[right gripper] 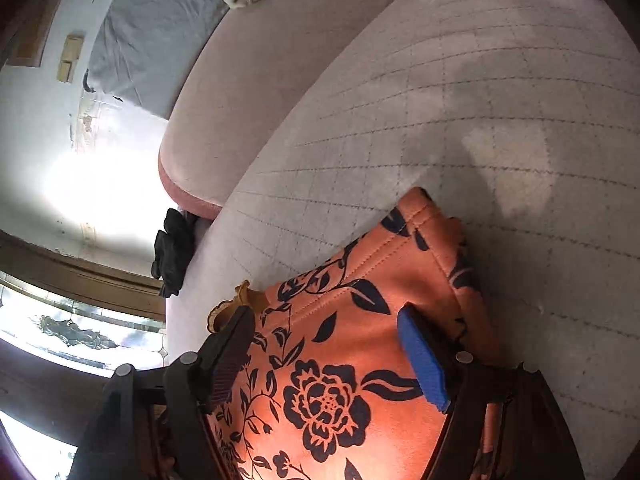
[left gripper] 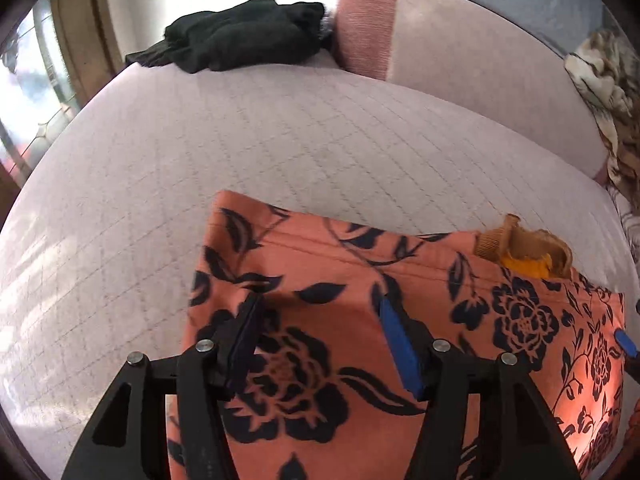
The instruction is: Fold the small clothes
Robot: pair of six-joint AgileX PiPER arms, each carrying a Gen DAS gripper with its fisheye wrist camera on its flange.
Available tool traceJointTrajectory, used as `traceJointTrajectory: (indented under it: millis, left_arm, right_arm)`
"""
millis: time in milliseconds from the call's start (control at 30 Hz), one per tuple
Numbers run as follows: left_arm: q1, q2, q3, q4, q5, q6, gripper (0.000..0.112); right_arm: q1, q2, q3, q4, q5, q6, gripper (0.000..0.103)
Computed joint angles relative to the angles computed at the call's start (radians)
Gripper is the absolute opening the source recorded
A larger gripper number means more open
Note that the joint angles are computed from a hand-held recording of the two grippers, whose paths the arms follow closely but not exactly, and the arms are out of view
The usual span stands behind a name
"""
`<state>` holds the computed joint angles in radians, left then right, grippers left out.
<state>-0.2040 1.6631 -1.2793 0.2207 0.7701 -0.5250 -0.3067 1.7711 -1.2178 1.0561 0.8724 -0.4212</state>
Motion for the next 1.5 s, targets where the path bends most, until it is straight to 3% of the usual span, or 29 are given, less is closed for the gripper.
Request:
traceJointTrajectory:
  millis: [133, 333, 433, 533, 633, 733, 800, 967, 1200, 1300, 1400, 1500]
  left_arm:
    - [0.088, -0.148, 0.135, -0.047, -0.031, 0.044, 0.061]
    - [0.118, -0.38, 0.33, -0.091, -0.049, 0.123, 0.064]
    - [0.077, -0.444, 0.384, -0.066, -0.03, 0.104, 0.067]
    - [0.045, -0.504, 0.423, -0.053, -0.01, 0.081, 0.067]
    - [0.021, -0.505, 0.429, -0.048, -0.018, 0.061, 0.067]
    - [0.004, -0.519, 0.43, -0.049, 0.002, 0.052, 0.067]
    - [-0.005, -0.528, 0.429, -0.045, 0.009, 0.048, 0.067]
    - [-0.02, -0.555, 0.442, -0.011, 0.022, 0.021, 0.068]
    - [-0.089, -0.54, 0.474, 0.027, 0.006, -0.046, 0.068]
    - [-0.152, -0.549, 0.491, 0.053, 0.016, -0.092, 0.068]
    - [-0.247, -0.528, 0.491, 0.107, 0.012, -0.174, 0.069]
    - [-0.334, -0.478, 0.477, 0.16, -0.005, -0.257, 0.069]
  right_arm:
    - [-0.008, -0.168, 0.139, -0.012, -0.033, -0.038, 0.077]
    - [-0.03, -0.418, 0.411, 0.076, 0.102, -0.227, 0.082]
    - [-0.004, -0.425, 0.475, -0.061, -0.002, -0.147, 0.081]
    - [-0.043, -0.503, 0.492, -0.045, 0.023, -0.108, 0.082]
    - [-0.018, -0.557, 0.493, -0.018, 0.052, -0.161, 0.082]
    - [0.027, -0.465, 0.499, -0.077, -0.045, -0.128, 0.083]
    - [-0.031, -0.454, 0.522, -0.024, -0.036, -0.111, 0.08]
    - [-0.011, -0.63, 0.533, -0.043, 0.001, -0.042, 0.08]
    - [-0.013, -0.801, 0.755, -0.056, 0.031, 0.055, 0.081]
    - [-0.147, -0.778, 0.812, 0.037, 0.09, -0.058, 0.081]
    - [-0.156, -0.748, 0.776, 0.042, 0.015, -0.028, 0.081]
    - [-0.213, -0.617, 0.773, 0.184, 0.01, -0.123, 0.081]
